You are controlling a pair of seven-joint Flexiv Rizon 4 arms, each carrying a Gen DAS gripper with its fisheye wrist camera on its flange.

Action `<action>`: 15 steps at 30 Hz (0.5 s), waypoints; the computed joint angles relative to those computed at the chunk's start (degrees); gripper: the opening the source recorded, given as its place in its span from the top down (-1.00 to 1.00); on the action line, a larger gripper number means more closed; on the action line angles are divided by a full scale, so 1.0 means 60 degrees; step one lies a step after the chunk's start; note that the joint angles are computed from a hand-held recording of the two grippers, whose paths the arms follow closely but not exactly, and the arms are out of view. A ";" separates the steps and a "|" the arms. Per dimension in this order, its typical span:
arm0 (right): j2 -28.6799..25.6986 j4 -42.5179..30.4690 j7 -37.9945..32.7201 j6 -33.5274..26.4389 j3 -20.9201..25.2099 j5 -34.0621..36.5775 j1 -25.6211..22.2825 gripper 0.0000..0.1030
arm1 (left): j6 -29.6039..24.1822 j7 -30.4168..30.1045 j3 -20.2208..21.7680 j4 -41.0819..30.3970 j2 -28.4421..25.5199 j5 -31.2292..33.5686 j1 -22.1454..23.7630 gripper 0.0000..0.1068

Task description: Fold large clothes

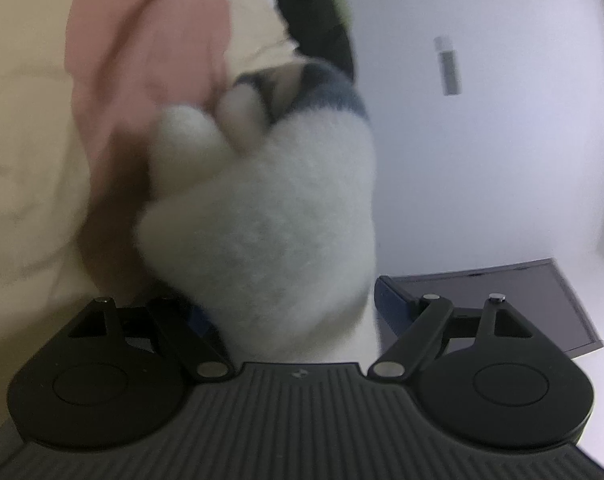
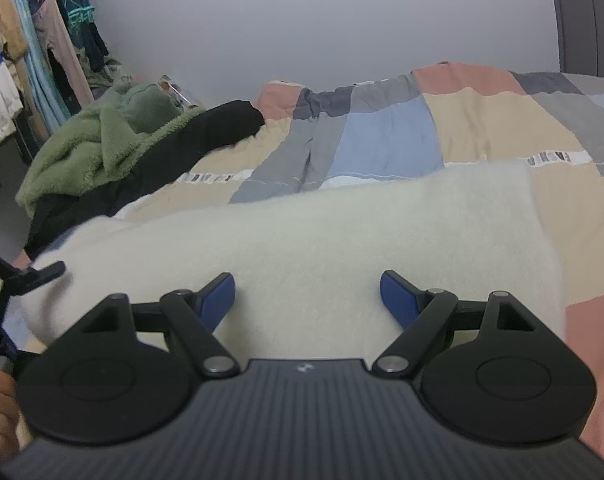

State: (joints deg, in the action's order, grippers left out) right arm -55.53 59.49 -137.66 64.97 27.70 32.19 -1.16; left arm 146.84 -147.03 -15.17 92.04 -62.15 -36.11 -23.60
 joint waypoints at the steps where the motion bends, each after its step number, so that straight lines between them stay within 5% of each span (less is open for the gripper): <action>1: 0.0003 -0.0004 0.0039 -0.0047 -0.0008 -0.0001 0.0002 -0.59 | -0.0036 -0.0235 -0.0113 0.0010 -0.0066 0.0052 0.0110 -0.58; 3: 0.0022 0.0022 0.0079 -0.0110 -0.0028 -0.0005 0.0016 -0.60 | 0.0132 -0.0677 -0.0183 0.0050 -0.0204 0.0260 0.0222 -0.58; 7: 0.0159 0.0111 -0.0029 -0.0497 0.0315 0.0300 -0.0288 -0.59 | 0.0075 -0.0007 0.0017 0.0162 0.0048 -0.0564 -0.0223 -0.41; 15: 0.0020 -0.0412 0.1573 -0.5021 0.1092 0.2394 -0.1624 -0.73 | -0.0197 0.1162 0.0219 0.0023 0.0219 -0.1449 -0.0561 -0.07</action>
State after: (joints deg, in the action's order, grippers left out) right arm -55.41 57.02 -128.22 34.84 34.25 46.55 -10.90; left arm 145.66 -140.06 -13.85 92.17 -60.83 -44.80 -26.97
